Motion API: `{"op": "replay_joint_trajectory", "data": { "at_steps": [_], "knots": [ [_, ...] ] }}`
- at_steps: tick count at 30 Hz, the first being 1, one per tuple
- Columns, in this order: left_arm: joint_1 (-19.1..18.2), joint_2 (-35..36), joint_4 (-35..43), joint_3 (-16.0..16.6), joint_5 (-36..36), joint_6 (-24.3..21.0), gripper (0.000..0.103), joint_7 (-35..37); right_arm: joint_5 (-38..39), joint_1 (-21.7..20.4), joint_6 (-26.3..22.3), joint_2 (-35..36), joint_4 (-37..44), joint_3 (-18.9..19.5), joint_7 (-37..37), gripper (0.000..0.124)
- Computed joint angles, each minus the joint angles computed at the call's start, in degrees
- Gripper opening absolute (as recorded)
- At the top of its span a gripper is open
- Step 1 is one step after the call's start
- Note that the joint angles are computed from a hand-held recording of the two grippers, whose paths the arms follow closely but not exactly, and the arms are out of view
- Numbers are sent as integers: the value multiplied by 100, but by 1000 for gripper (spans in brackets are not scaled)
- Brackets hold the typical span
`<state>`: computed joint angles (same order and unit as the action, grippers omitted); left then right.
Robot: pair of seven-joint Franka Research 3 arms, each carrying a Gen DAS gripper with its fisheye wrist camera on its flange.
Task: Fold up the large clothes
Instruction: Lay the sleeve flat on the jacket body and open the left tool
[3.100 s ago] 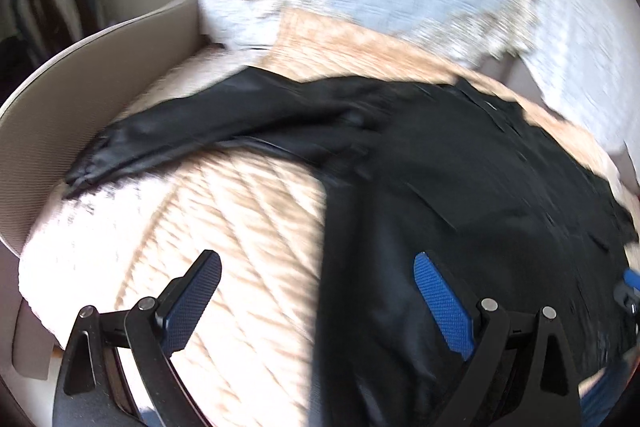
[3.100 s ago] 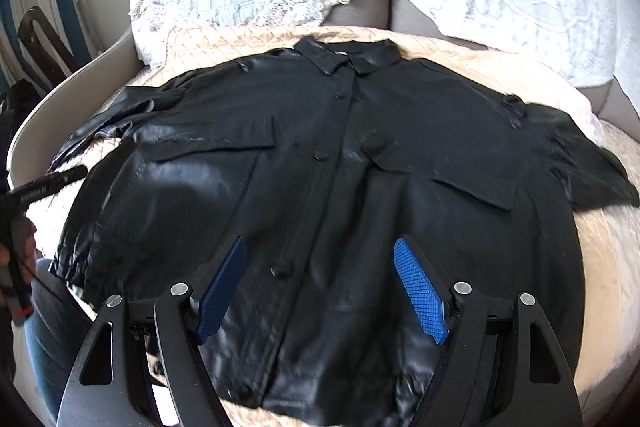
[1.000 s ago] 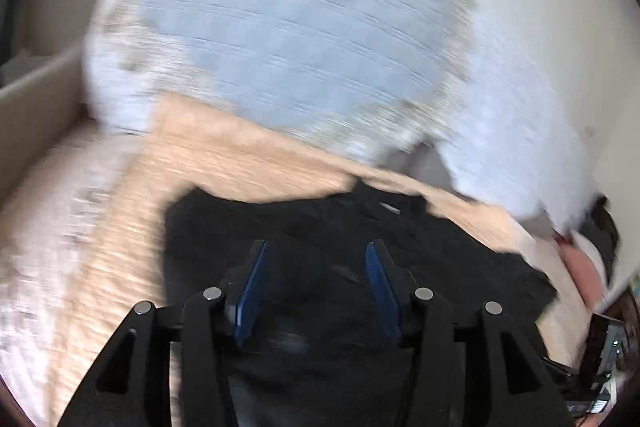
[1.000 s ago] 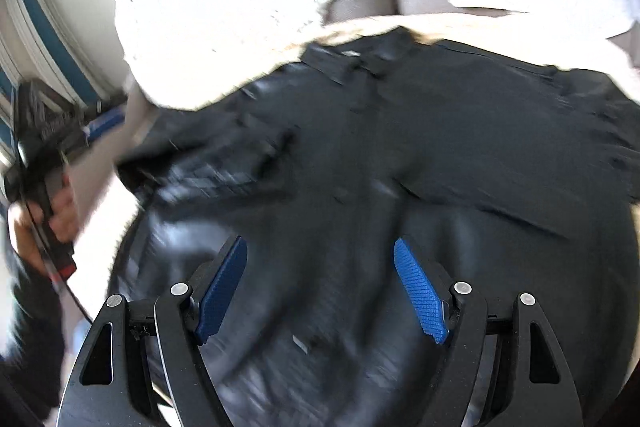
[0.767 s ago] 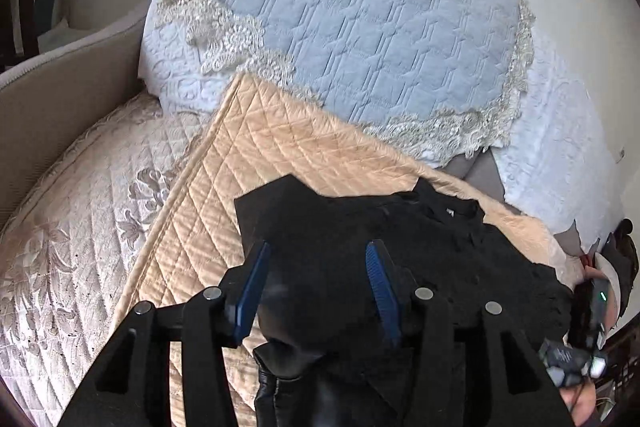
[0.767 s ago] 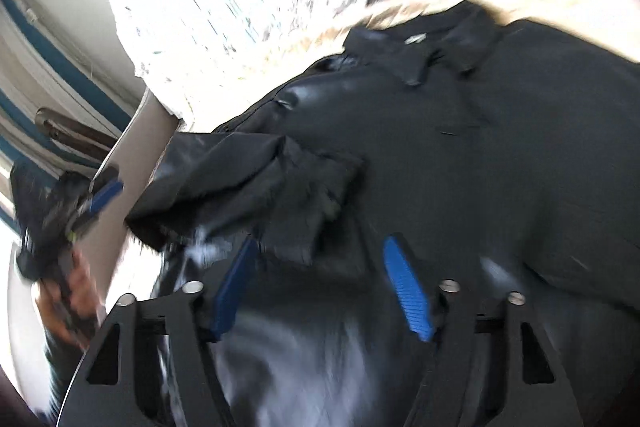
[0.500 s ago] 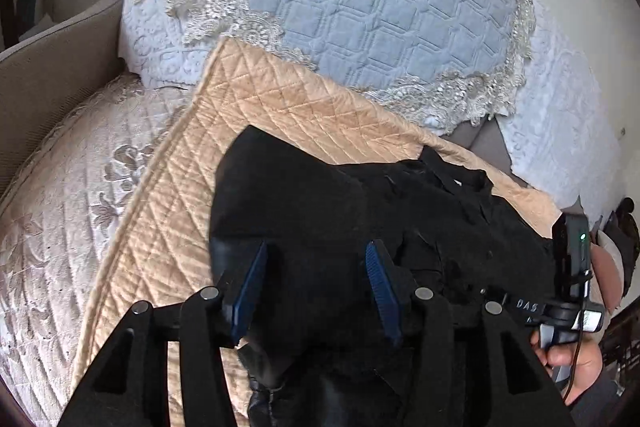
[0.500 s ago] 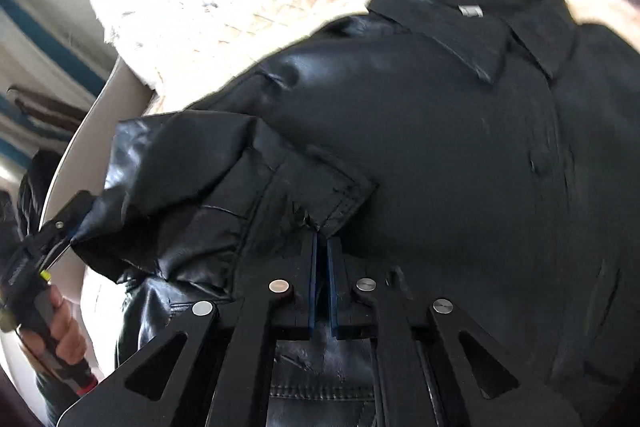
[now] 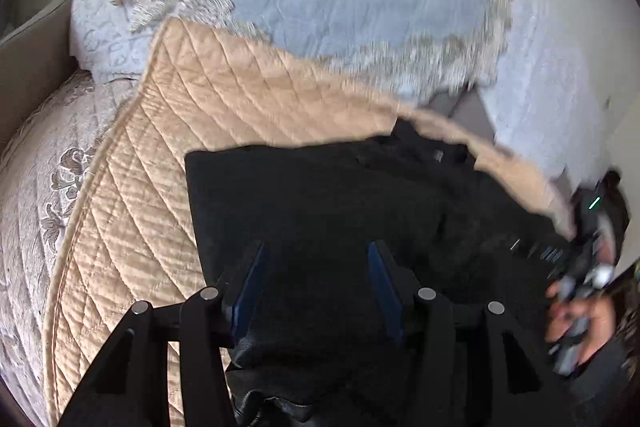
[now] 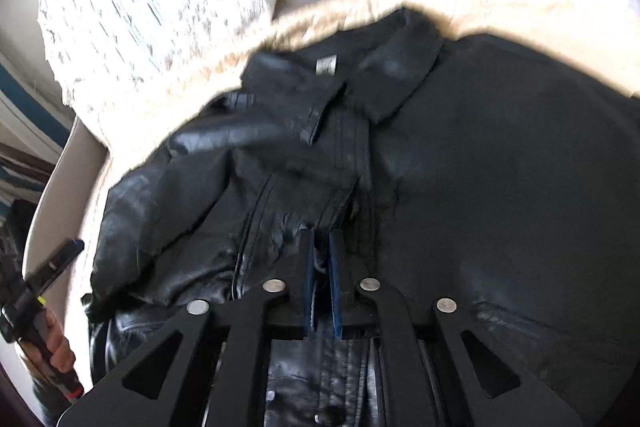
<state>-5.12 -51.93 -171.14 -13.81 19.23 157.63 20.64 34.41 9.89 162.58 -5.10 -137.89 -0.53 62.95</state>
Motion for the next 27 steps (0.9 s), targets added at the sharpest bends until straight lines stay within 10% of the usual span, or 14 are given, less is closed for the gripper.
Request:
{"op": "replay_joint_trajectory", "data": {
  "at_steps": [5,13,18,23,27],
  "knots": [
    [31,456,-22,-74,69,-318,53,4,597,208,-14,-132,-52,-119,-1003,15],
    [-83,301,127,-184,191,-898,50,-183,-1184,-99,-149,386,161,70,407,14],
    [-450,-318,25,-373,220,-1202,50,-498,77,179,6,-232,-347,10,-965,16],
    [-561,-55,-101,-221,172,-1150,51,-560,-637,61,-70,20,-416,102,-569,16],
    [-837,-340,162,-429,72,-2009,50,-718,-1060,14,102,-640,-876,98,-149,17]
  ]
}}
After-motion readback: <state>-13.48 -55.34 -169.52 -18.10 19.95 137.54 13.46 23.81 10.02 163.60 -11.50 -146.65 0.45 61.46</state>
